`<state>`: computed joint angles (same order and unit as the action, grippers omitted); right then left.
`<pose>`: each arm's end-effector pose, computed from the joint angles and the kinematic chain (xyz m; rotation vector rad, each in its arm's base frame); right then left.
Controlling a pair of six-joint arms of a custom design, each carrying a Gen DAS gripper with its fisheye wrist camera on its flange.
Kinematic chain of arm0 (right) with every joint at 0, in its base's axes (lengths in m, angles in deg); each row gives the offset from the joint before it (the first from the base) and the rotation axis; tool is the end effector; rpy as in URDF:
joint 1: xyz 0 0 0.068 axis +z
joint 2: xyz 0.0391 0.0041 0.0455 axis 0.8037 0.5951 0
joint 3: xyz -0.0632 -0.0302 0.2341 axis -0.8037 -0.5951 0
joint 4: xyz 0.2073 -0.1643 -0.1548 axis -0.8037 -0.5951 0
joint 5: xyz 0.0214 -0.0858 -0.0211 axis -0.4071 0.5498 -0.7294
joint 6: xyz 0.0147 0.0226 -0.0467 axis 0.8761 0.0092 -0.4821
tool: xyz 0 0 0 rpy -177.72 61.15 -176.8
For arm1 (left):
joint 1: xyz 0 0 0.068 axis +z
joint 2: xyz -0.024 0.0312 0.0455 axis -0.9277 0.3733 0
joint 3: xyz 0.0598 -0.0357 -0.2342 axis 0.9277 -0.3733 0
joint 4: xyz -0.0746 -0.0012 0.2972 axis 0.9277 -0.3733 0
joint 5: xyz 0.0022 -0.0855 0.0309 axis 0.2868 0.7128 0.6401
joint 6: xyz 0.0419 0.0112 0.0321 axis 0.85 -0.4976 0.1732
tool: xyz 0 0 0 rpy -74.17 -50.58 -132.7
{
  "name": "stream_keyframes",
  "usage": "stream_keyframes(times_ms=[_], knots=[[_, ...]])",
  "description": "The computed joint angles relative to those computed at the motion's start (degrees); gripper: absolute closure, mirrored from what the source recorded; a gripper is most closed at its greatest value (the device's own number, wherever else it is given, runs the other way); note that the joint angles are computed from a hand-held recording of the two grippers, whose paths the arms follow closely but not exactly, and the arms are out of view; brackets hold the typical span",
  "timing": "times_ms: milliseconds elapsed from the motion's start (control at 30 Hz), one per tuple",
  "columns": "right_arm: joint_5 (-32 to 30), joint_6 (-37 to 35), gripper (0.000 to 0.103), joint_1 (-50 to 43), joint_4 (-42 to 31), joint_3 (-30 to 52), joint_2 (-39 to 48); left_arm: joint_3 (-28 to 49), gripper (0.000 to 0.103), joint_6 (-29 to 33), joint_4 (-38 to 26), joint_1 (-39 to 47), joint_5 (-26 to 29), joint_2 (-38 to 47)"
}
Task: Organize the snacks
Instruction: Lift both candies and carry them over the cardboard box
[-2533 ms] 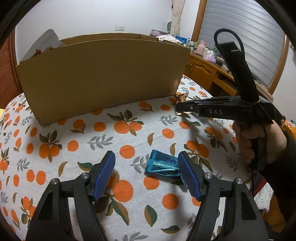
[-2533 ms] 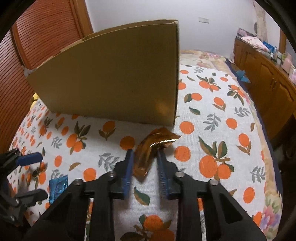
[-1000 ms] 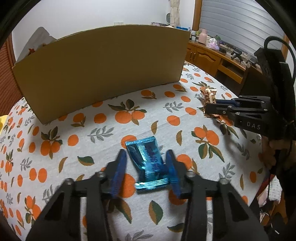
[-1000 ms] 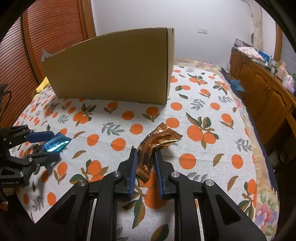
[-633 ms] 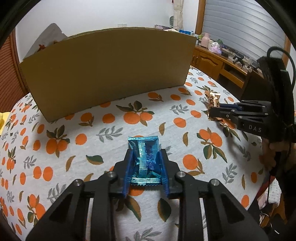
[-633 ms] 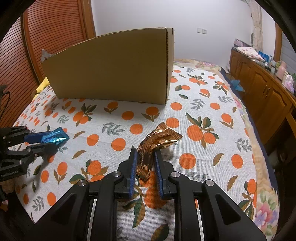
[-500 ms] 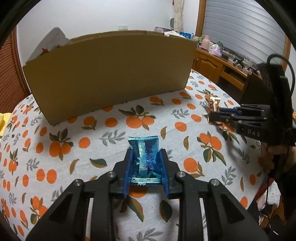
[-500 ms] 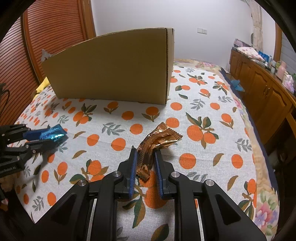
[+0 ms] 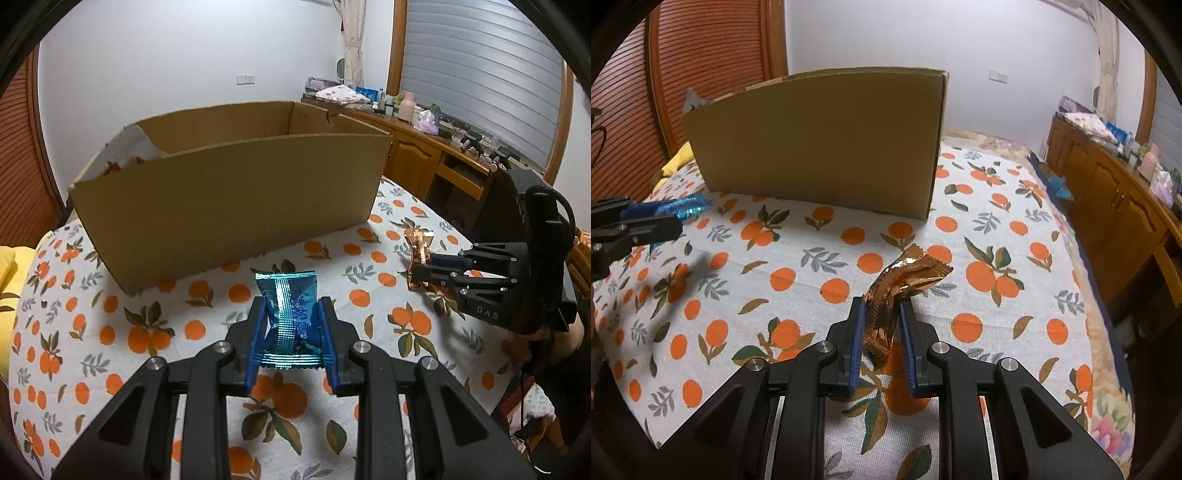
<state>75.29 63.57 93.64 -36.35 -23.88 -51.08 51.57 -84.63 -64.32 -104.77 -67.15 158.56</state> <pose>0.1578 0.1099 0.1463 -0.0203 2.3260 -0.0670 0.2519 -0.1954 0.2040 0.8797 2.1612 -0.4946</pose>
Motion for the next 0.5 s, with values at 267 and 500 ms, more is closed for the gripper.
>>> stream_keyframes(times_ms=[267, 500], knots=[[0.0, -1.5, 0.087, 1.1, 0.3, 2.8, 0.0, 2.8, 0.077, 1.1, -0.6, 2.0, 2.3, -1.2], [1.7, -5.8, 0.087, 2.3, 1.2, 9.6, 2.2, 7.2, 0.077, 2.8, -2.0, 5.1, 4.1, -0.7]])
